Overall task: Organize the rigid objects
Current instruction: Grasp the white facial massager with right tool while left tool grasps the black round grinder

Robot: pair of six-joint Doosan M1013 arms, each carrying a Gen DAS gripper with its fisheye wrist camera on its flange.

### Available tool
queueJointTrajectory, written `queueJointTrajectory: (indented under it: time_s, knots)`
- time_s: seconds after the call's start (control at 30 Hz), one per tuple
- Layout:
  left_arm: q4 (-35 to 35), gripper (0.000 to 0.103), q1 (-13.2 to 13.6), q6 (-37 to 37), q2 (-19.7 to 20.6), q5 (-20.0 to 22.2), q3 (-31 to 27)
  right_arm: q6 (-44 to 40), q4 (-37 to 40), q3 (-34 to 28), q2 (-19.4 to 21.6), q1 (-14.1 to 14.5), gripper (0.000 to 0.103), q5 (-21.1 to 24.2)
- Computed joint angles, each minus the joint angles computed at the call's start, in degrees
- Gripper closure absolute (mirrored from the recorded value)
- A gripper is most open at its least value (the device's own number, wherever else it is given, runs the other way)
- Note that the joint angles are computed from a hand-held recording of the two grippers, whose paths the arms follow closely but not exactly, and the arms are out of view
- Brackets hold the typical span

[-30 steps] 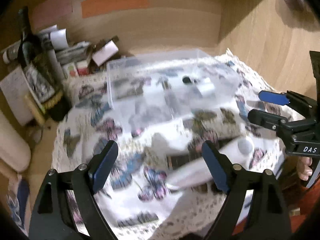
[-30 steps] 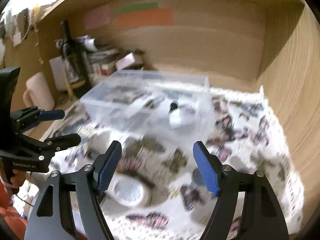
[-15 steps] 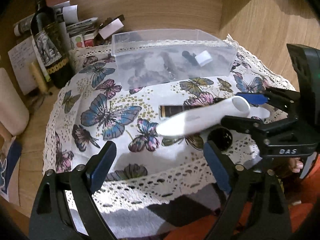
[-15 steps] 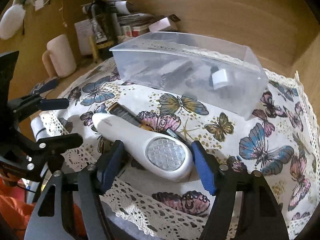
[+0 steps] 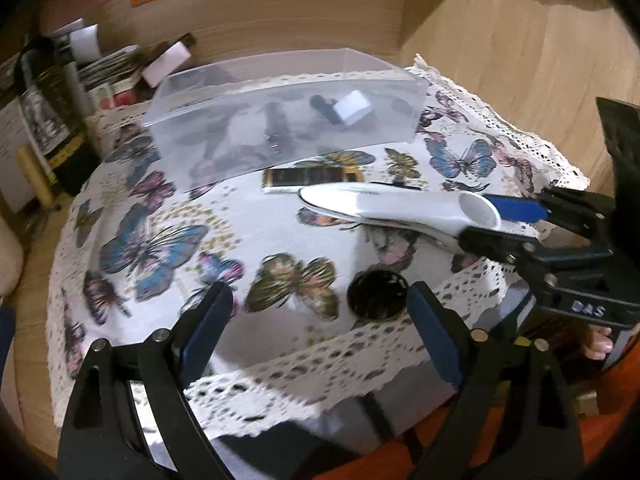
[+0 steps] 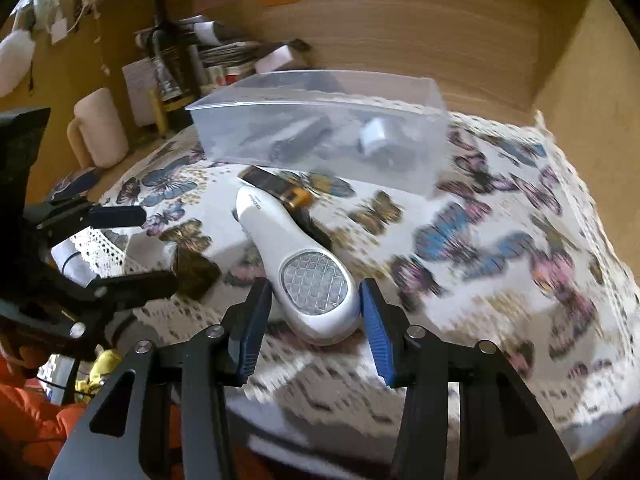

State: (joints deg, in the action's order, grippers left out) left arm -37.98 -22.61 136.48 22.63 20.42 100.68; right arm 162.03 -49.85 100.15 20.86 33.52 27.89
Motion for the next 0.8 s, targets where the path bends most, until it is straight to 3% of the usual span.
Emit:
queueJointTrajectory:
  time_s: [0.1, 0.17, 0.23, 0.33, 0.43, 0.57, 0.7, 0.73, 0.8]
  knots:
    - [-2.61, 0.017, -0.35, 2.7, 0.64, 0.15, -0.35, -2.17, 1.47, 0.33, -0.46, 0.09, 0.061, 0.29]
    - [-3.74, 0.03, -0.47, 3.8, 1.1, 1.02, -0.72, -3.3, 1.83, 0.11, -0.32, 0.07, 0.054, 0.27]
    - [-4.34, 0.036, -0.52, 4.18, 1.58, 2.1, -1.15, -3.56, 1.35, -0.23, 0.08, 0.0, 0.049, 0.3]
    - [-7.07, 0.042, -0.7, 6.92, 1.6, 0.75, -0.74, -5.6, 2.78, -1.15, 1.04, -0.55, 0.048, -0.1]
    - [-9.1, 0.043, -0.51, 8.43, 1.79, 1.98, -1.15, -7.39, 5.13, -1.94, 2.08, -1.27, 0.048, -1.12]
    - [-12.72, 0.043, -0.35, 11.8, 1.59, 3.15, -1.25, -2.6, 1.36, -1.23, 1.99, -1.15, 0.059, -2.65]
    - [-13.11, 0.043, -0.88, 13.27, 1.52, 2.45, -1.25, 2.57, -1.72, -0.38, 1.37, -0.73, 0.06, -2.34]
    - [-12.12, 0.045, -1.13, 12.51, 1.72, 2.44, -1.44, 3.69, -2.34, -0.12, 1.14, -0.79, 0.06, -2.55]
    - [-10.06, 0.06, -1.48, 10.99, 2.23, 2.57, -1.82, 6.86, -4.54, 0.5, 0.49, -0.71, 0.061, -2.52]
